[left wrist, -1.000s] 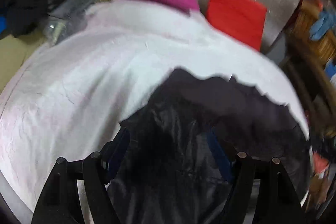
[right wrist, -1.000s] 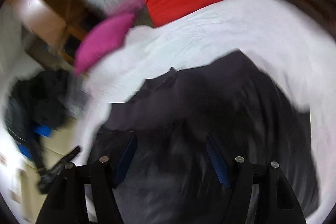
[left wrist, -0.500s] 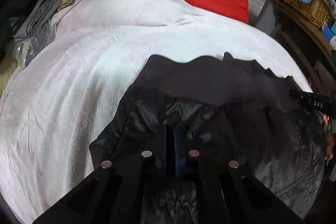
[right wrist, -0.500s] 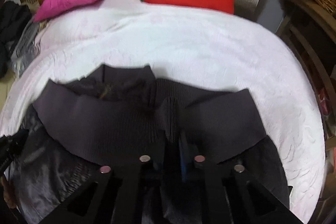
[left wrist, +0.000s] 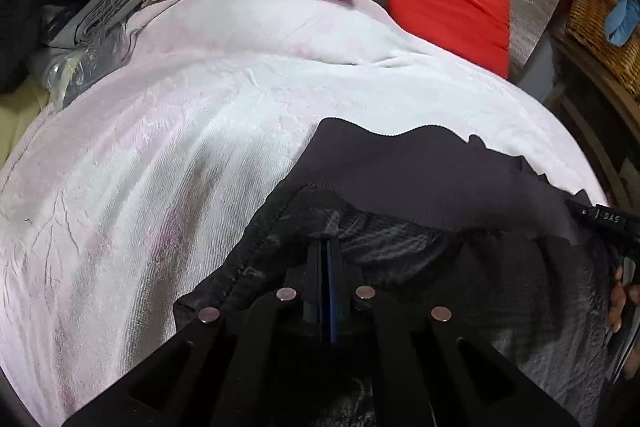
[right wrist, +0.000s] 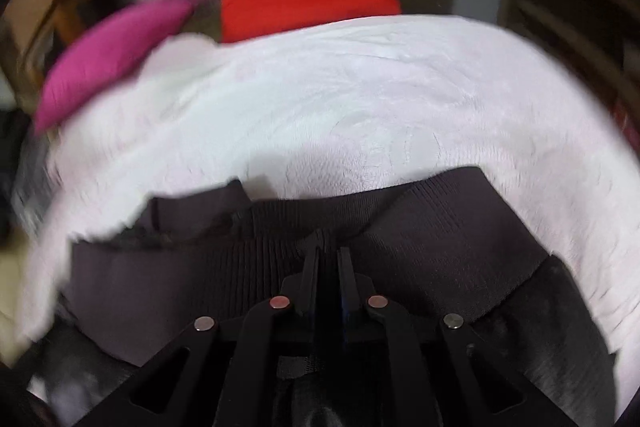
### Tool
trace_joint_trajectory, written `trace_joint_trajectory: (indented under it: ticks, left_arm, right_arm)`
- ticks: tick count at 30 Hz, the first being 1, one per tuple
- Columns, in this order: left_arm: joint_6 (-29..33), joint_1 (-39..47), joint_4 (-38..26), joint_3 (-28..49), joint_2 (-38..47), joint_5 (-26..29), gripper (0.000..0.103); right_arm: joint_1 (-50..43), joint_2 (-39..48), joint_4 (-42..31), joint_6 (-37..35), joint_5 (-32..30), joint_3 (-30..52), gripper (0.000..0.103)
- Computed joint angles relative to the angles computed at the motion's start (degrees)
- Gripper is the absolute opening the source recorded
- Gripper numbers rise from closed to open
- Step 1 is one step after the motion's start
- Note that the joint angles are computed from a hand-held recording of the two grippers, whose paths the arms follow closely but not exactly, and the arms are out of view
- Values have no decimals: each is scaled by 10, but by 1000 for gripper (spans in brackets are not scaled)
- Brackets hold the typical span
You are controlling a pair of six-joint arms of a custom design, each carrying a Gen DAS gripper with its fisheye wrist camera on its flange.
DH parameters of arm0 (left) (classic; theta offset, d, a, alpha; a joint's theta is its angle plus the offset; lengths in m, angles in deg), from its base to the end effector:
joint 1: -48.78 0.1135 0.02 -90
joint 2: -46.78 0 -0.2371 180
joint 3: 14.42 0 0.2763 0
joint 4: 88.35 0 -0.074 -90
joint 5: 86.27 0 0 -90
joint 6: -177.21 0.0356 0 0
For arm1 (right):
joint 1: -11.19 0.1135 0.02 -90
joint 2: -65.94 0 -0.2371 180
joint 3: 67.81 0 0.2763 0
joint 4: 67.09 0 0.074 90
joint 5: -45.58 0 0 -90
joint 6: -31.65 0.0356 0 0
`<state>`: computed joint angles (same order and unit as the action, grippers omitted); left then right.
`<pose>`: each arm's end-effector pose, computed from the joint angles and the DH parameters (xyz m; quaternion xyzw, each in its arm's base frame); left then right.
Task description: Fold large clothes
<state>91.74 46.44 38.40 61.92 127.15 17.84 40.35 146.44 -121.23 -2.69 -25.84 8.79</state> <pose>0.3140 -0.0215 0.2365 0.0916 0.9485 -0.1125 0.2817 0.2793 0.1429 0.2371 0.2607 0.9133 0.0687 0.3053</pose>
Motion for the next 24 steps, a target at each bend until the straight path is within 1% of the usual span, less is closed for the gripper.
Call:
trace_joint_trajectory:
  ticks: [1, 3, 4, 6, 7, 8, 9, 10, 11, 12, 13, 14, 15, 16, 17, 19, 21, 22, 24]
  left_arm:
    - [1, 3, -1, -2, -7, 6, 2]
    - [2, 13, -6, -3, -21, 13, 2]
    - [3, 17, -8, -4, -29, 14, 2]
    - [10, 26, -5, -7, -50, 13, 2]
    - [17, 32, -6, -10, -67, 16, 2]
    - [22, 36, -6, -11, -74, 18, 2]
    - [30, 38, -15, -7, -83, 17, 2]
    - [41, 40, -22, -7, -95, 8, 2]
    - [49, 39, -27, -8, -104, -3, 3]
    - [61, 40, -32, -13, -113, -16, 7]
    - [76, 40, -40, -16, -120, -31, 16]
    - [84, 42, -47, -16, -118, -39, 23]
    - [92, 49, -62, -17, -120, -42, 35]
    - [100, 63, -78, -21, -126, -28, 38]
    - [108, 72, -89, -22, -131, -13, 38]
    - [129, 90, -107, -33, -151, 6, 38]
    - [138, 92, -102, -50, -169, 6, 41]
    - [143, 86, -97, -59, -173, -3, 42]
    - [144, 67, -88, -70, -161, -33, 42]
  right_arm:
    - [-5, -19, 3, 12, -17, -11, 19]
    - [-2, -33, -16, 26, -24, -4, 20]
    - [9, -44, -35, 28, -11, 8, 21]
    - [37, -50, -40, 12, 18, 28, 23]
    - [54, -48, -42, 0, 33, 45, 29]
    - [67, -41, -42, -10, 42, 61, 37]
    - [83, -31, -43, -17, 48, 79, 67]
    - [100, -21, -44, -23, 54, 98, 88]
    - [114, -4, -31, -32, 61, 113, 88]
    - [126, 14, -19, -49, 62, 132, 88]
    - [134, 38, -23, -56, 58, 157, 87]
    - [137, 72, -39, -58, 40, 194, 85]
    - [137, 96, -41, -60, 12, 214, 72]
    - [133, 130, -46, -69, -24, 243, 46]
    - [134, 163, -65, -77, -43, 275, 37]
    - [140, 235, -110, -98, -49, 347, 37]
    - [134, 300, -139, -104, -65, 407, 37]
    - [129, 319, -146, -104, -72, 424, 37]
    - [118, 344, -134, -101, -71, 442, 37]
